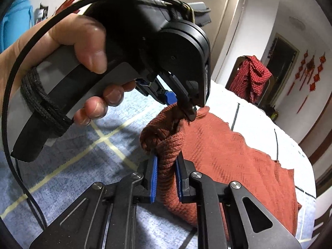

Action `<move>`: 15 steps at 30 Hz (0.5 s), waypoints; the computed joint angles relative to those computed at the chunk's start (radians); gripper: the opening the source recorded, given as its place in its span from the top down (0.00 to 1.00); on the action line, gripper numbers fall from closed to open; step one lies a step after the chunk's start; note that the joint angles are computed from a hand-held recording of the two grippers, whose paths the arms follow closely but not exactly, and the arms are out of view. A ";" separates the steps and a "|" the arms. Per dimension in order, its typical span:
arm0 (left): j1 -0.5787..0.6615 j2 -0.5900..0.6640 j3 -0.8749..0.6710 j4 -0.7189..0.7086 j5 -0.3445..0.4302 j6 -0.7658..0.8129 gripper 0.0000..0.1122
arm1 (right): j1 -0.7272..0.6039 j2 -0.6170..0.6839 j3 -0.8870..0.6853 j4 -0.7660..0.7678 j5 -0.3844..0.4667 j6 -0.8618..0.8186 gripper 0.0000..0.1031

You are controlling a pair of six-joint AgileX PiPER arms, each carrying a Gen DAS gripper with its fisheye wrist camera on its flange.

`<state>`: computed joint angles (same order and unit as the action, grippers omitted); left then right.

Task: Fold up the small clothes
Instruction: 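Grasp the folded sweater's side edge with both grippers, then lift the side edge with both grippers and fold it across the sweater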

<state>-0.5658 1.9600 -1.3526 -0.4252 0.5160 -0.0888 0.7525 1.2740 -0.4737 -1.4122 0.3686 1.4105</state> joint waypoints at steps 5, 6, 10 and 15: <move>-0.027 -0.012 -0.043 0.036 0.013 -0.045 0.87 | -0.038 -0.079 0.018 0.032 -0.006 -0.040 0.86; -0.035 -0.013 -0.055 0.053 0.017 -0.062 0.87 | -0.049 -0.096 0.022 0.041 -0.008 -0.051 0.86; -0.082 -0.006 -0.119 0.130 0.041 -0.132 0.87 | -0.099 -0.165 0.042 0.100 -0.022 -0.123 0.86; -0.142 0.039 -0.244 0.218 0.105 -0.226 0.87 | -0.201 -0.277 0.073 0.244 -0.054 -0.295 0.87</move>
<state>-0.7079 1.9986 -1.5968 -0.2075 0.6208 -0.3150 0.5517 0.9971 -0.4011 -1.1678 0.3143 1.1159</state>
